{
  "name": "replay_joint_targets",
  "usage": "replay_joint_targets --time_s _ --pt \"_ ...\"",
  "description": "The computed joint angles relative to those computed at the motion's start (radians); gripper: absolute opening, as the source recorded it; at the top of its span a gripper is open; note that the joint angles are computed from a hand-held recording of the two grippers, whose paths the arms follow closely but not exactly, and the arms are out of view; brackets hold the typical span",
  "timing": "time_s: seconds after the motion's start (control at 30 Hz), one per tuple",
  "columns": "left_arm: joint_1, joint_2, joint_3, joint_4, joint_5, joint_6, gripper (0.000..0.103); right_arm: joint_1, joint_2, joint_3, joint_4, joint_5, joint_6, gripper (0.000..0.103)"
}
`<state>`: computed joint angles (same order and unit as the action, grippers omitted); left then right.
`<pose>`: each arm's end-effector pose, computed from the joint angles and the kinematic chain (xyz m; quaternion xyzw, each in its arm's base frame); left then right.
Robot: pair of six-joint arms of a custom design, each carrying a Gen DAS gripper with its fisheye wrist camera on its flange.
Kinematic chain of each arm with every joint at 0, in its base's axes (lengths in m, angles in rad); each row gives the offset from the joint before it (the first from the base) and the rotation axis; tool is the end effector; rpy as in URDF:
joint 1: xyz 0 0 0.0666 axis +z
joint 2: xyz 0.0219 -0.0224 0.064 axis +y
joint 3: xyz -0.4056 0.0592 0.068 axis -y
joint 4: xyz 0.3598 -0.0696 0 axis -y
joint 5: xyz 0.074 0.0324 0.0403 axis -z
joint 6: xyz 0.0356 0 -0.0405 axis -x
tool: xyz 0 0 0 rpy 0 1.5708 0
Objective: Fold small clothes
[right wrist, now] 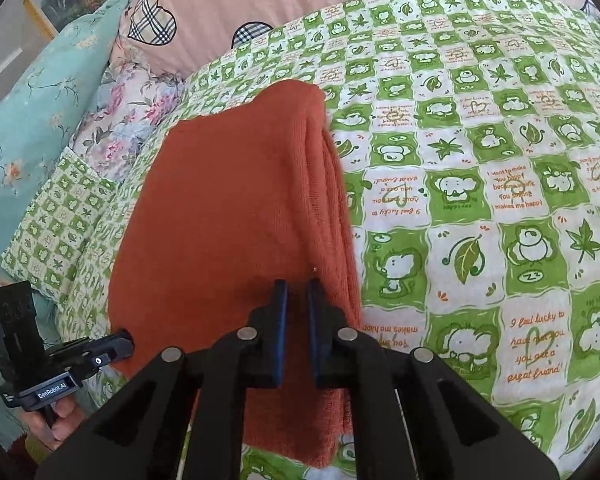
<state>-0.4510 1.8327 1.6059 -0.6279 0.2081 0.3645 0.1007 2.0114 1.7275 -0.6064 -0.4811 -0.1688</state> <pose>0.5497 -0.2748 0.3416 0.0766 0.9291 -0.2275 0.2814 0.6630 0.0832 0.2855 -0.0483 0.9177 0.2661 0.2910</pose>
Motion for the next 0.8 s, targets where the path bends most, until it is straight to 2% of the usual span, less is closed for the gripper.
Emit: replay_joint_targets --time_s 0.17,0.37,0.53,0.6,0.8 --pt "0.0 -0.001 -0.005 0.015 -0.01 0.021 0.007 -0.002 -0.012 -0.028 0.028 -0.002 -0.01 0.008" --pt "-0.021 -0.017 -0.021 0.016 -0.093 0.035 0.007 0.001 -0.052 -0.078 0.047 0.02 -0.003 0.011" --pt "-0.039 -0.038 -0.036 0.001 -0.15 0.028 0.008 0.015 -0.114 -0.154 0.071 0.078 0.034 0.013" --pt "-0.044 -0.046 -0.044 -0.003 -0.161 0.035 0.009 0.02 -0.119 -0.164 0.054 0.105 0.055 0.013" --pt "-0.06 -0.08 -0.092 -0.008 -0.198 0.037 0.01 0.003 -0.15 -0.223 0.072 0.101 0.046 0.013"
